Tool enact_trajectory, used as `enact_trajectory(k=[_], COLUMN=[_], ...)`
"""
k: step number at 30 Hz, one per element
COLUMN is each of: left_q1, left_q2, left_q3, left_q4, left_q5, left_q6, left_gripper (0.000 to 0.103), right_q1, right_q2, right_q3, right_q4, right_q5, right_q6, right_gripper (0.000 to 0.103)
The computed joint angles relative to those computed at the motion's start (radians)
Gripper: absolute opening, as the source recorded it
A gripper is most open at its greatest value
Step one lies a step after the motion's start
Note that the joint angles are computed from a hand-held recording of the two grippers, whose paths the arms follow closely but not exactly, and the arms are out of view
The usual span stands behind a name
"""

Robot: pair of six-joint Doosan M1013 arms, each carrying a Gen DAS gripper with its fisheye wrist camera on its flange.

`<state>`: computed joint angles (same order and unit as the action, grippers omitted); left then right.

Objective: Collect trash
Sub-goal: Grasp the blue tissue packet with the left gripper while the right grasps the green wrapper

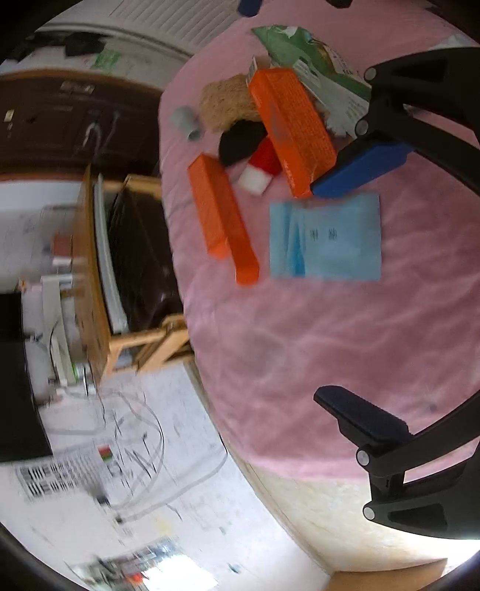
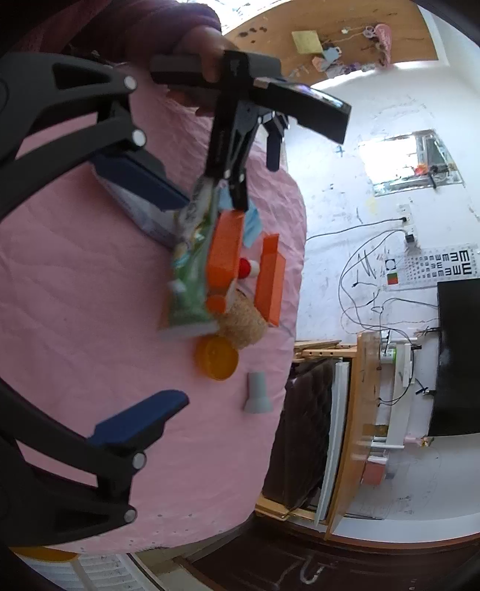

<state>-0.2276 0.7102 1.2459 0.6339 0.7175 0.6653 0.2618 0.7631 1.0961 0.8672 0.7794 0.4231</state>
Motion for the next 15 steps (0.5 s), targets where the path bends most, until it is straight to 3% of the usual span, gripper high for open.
enact_trajectory(k=[8,10,11,13,15], left_q1=[0.013,0.016,0.016,0.012,0.006], left_q2=[0.031,0.037,0.04,0.036,0.033], left_q3=[-0.038,-0.043,-0.046,-0.037,-0.03], left_q4=[-0.148,-0.187,-0.197,-0.195,-0.175], left_q5=[-0.056,-0.068,-0.07,-0.095,-0.099], left_q6=[0.16,0.209,0.228,0.245,0.234], left_gripper=[0.092,0.072,0.07,0.05,0.046], right_q1=[0.011,0.012,0.012,0.012,0.012], right_q2=[-0.002,-0.001,0.0,0.002,0.001], right_q3=[-0.001,-0.002,-0.003,-0.006,-0.003], right_q4=[-0.038,-0.044,-0.047,-0.05,-0.05], right_q5=[-0.02,-0.019,-0.019,-0.015,-0.015], right_q6=[0.029,0.033,0.036,0.039,0.037], right_gripper=[0.095,0.096,0.096,0.096,0.096])
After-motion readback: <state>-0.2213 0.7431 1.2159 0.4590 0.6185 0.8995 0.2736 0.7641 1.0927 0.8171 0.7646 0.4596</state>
